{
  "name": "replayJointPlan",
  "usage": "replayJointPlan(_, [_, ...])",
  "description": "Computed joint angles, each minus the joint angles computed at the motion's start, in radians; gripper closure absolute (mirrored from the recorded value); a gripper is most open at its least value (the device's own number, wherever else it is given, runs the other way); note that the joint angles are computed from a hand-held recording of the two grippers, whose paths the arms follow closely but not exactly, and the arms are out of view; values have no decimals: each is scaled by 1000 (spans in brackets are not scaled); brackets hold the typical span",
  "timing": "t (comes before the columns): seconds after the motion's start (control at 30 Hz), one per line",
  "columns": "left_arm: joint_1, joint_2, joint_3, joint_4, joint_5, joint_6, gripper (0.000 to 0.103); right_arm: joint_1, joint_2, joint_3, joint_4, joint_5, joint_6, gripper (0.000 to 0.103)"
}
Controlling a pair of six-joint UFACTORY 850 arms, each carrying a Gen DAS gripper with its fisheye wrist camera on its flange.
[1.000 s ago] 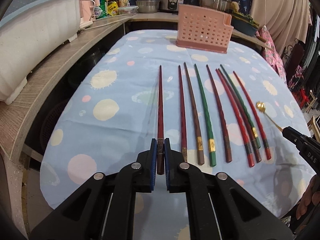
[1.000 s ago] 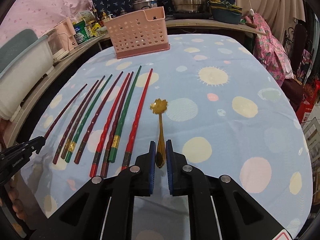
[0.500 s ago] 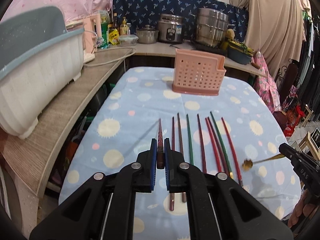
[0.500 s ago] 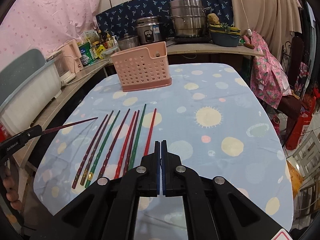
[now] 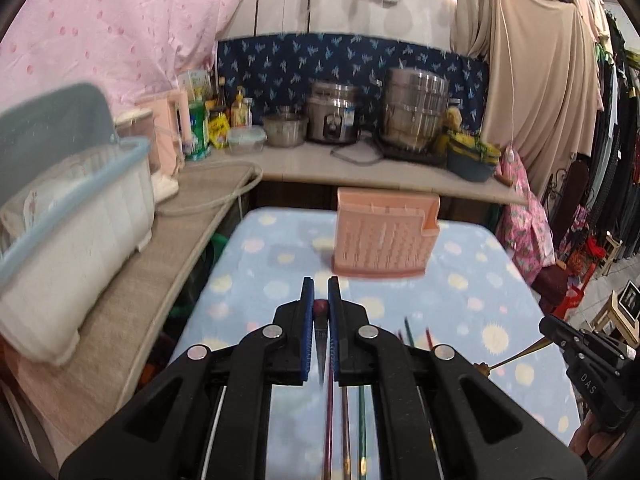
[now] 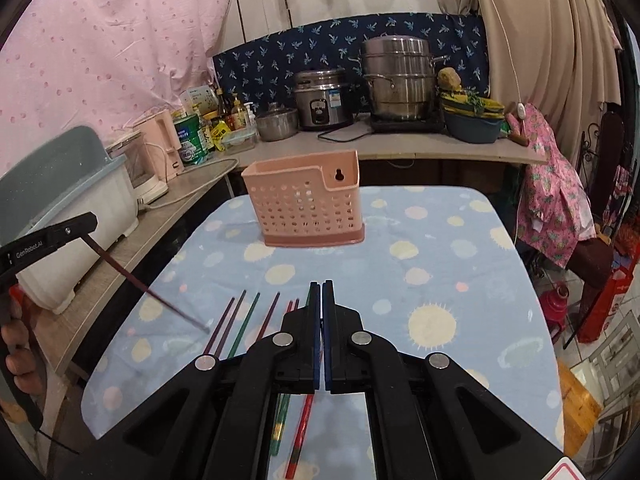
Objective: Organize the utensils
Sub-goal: 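Lift the chopstick and spoon and carry both over the pink basket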
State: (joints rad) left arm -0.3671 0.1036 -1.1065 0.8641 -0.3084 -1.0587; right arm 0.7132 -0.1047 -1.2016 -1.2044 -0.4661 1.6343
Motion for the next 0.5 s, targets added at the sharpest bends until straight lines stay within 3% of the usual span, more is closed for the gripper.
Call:
replayJointPlan(0.3, [26,-190,-290,320,48,-267,96,-109,-181,-263,-63,38,-66,102])
replayJointPlan(0.5, [42,-349,-521,387,80,-326,96,-170,-334,-495,72,68,-237,102])
